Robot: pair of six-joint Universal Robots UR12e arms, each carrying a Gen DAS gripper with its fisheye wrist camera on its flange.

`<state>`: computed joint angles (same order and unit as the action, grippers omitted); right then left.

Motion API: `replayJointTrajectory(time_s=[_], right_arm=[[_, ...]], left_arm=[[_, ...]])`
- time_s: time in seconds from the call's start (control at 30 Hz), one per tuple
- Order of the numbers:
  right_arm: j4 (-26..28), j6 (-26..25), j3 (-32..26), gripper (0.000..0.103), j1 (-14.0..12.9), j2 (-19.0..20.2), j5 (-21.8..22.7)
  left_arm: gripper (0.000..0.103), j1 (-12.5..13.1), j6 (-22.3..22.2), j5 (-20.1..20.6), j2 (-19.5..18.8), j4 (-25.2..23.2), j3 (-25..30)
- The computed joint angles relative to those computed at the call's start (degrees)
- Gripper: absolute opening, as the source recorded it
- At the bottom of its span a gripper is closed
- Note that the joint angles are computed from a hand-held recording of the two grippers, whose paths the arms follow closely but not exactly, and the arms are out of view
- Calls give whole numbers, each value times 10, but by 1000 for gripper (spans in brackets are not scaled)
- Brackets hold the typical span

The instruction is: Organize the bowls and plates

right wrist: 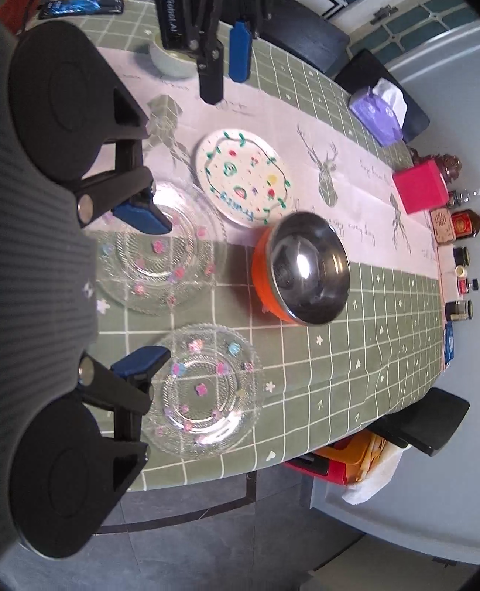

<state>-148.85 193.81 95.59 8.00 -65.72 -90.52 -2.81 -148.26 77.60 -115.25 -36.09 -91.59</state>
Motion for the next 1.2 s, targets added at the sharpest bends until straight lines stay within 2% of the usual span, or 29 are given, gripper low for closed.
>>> replayJointTrajectory(time_s=[0.2, 0.57, 0.73, 0.83, 0.93, 1.2], right_arm=[[28, 36, -44, 66, -11, 28, 9], [33, 79, -101, 65, -23, 76, 23], [34, 108, -117, 62, -30, 91, 32], [29, 117, -125, 62, -32, 99, 31], [38, 124, -133, 52, -33, 107, 37], [56, 137, -150, 39, -36, 126, 54]], left_arm=[[46, 6, -32, -44, -32, -1, 39], [46, 3, -91, -60, -87, 4, 97], [46, 3, -120, -83, -108, 34, 112], [46, 0, -138, -86, -121, 33, 127], [42, -4, -158, -83, -134, 8, 144], [31, -10, -182, -74, -156, -23, 171]])
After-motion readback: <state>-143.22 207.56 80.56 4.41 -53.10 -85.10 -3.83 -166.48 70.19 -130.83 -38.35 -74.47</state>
